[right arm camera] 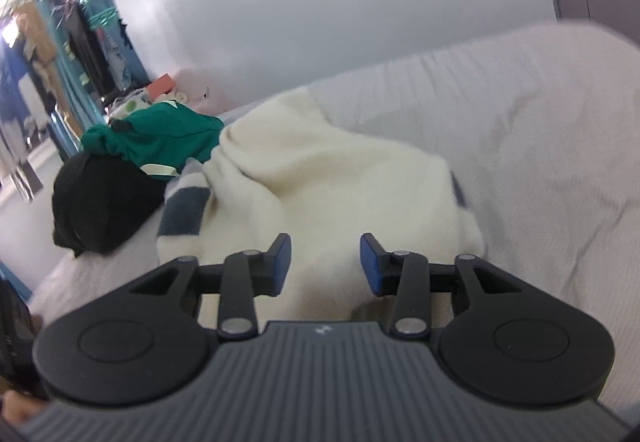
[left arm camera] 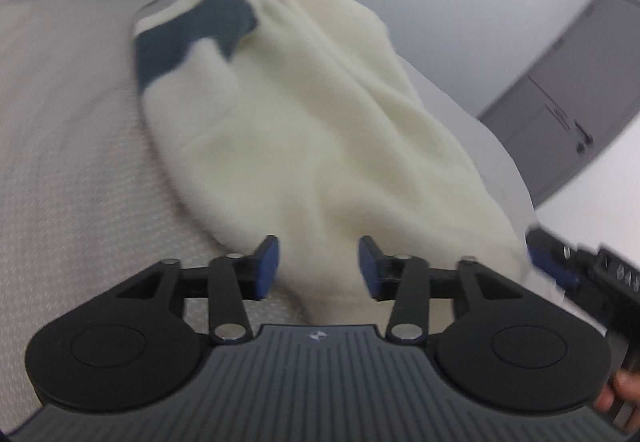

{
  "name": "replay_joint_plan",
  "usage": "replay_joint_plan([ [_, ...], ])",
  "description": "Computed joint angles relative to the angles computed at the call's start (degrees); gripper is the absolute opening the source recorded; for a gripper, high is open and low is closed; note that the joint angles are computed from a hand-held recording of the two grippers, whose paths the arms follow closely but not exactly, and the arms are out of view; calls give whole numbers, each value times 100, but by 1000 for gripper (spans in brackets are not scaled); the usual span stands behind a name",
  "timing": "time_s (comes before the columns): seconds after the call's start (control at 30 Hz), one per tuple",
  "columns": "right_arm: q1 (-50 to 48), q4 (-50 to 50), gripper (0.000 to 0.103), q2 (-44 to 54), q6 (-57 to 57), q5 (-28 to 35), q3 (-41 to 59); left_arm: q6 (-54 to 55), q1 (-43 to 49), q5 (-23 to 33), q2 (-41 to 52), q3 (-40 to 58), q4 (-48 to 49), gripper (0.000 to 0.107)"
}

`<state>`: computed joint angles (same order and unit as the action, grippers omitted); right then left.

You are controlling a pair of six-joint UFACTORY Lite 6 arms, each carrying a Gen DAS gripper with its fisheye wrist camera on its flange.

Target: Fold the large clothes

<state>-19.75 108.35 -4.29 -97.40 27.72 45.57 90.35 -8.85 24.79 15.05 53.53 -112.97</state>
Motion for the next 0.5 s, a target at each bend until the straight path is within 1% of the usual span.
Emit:
replay_joint_plan([
  [0.03,-104,-239,53,97,376,144,59,-195,80,35,40,24,52,60],
  [0.07,-194,-428,64,201,712,261,120,-342,180,156,129,48,51,60],
  [0.13,-308,-668,73,370,1288,322,210,-789,429,521,428,171,165,60],
  [0.2,-391,-797,73,498,1806,219,273,-1405,630,803,842,483,425,60],
  [0.33,-687,-1137,73,1143,2536,660,617,-1635,839,1234,1441,807,175,60],
  [0.43,-934,-1231,72,1669,2885,1280,856,-1829,886,1265,1817,1139,85,59],
  [0.47,-951,-1289,72,1828,3025,1342,978,-1849,900,1266,1937,1230,-27,59],
  [0.5,-925,-1272,72,1923,3074,1271,1063,-1899,922,1301,2074,1350,-81,58],
])
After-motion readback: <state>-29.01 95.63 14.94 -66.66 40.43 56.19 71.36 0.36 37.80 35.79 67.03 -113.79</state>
